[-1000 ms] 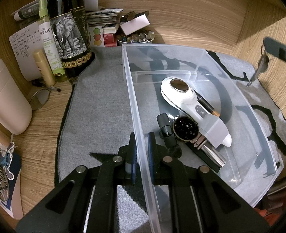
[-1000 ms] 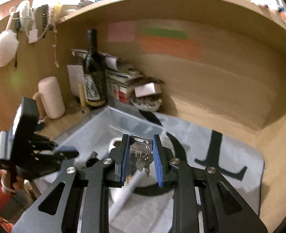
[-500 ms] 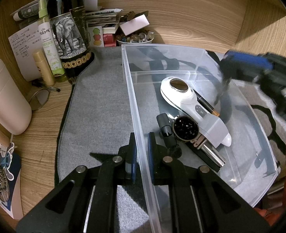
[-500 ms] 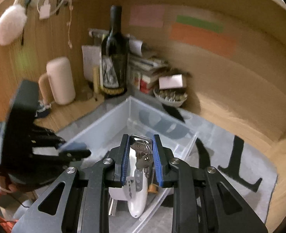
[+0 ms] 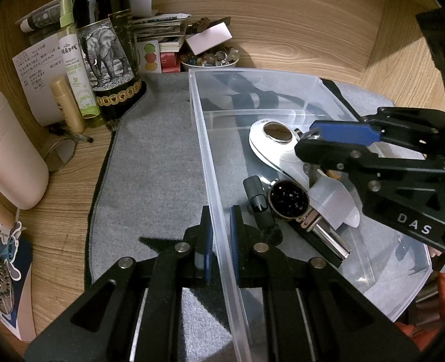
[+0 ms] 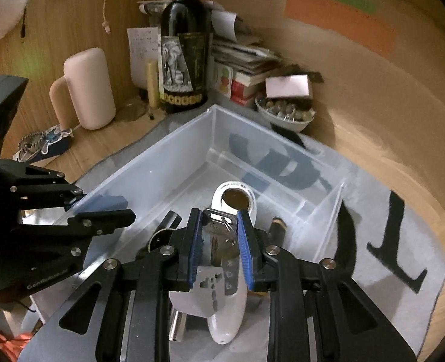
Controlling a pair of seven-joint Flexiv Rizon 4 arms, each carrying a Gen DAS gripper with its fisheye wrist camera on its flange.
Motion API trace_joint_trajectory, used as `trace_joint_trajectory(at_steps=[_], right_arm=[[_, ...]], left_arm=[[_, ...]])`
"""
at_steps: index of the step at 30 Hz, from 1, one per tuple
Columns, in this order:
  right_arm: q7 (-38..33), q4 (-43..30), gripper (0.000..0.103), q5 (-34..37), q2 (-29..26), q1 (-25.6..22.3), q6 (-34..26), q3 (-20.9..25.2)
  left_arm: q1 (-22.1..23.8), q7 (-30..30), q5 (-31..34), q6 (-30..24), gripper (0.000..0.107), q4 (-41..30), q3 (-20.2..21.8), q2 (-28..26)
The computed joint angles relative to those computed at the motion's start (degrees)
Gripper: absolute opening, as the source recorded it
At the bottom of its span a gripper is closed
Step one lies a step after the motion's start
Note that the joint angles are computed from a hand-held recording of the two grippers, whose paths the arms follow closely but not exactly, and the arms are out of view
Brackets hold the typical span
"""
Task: Organize rigid objects
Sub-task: 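Lower the keys into the box and open the right tool, then grasp the small black USB adapter with the right tool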
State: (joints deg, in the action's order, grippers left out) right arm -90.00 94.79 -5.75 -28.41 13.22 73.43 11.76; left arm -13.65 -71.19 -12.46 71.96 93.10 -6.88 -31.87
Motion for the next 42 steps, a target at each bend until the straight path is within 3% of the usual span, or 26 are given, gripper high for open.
trace_joint_trajectory(at_steps=[5, 8, 14, 18, 22, 27, 34, 42], right_arm=[[-0.56, -0.78, 0.023, 1.23, -0.09, -0.75, -1.36, 0.98], [-0.54, -0.04, 0.030, 1.24, 0.47, -0.37, -0.36, 0.46], [1.39, 3.11, 0.053, -0.40, 2.53, 0.55, 4.72, -1.56], [4.74, 5.57, 0.075, -2.37, 4.17, 1.21, 8.10, -3.56], [7.44, 7.52, 0.084, -3.28, 5.78, 0.53, 9.71, -4.11], [12.21, 11.81, 0.086, -6.12, 8.28, 1.28, 12.55, -7.24], [22.70, 20.75, 0.087, -14.10, 12.46, 4.13, 15.29, -15.24], [25.08, 25.17, 0.087, -10.39, 13.74, -2.58, 10.02, -8.13]], left_arm=[[-0.08, -0.13, 0.13, -0.04, 0.010, -0.08, 0.05, -0.05], [-0.03, -0.14, 0.13, -0.01, 0.010, -0.07, -0.01, -0.05], [0.03, -0.10, 0.12, 0.00, 0.010, -0.05, -0.08, -0.05], [0.03, -0.04, 0.14, 0.03, 0.010, -0.03, -0.08, -0.05], [-0.24, -0.33, 0.33, -0.05, 0.010, -0.28, 0.12, -0.18], [-0.17, -0.35, 0.32, -0.03, 0.010, -0.27, 0.03, -0.19], [-0.23, -0.40, 0.35, 0.02, 0.010, -0.28, 0.04, -0.24], [-0.08, -0.22, 0.28, 0.00, 0.010, -0.20, -0.05, -0.16]])
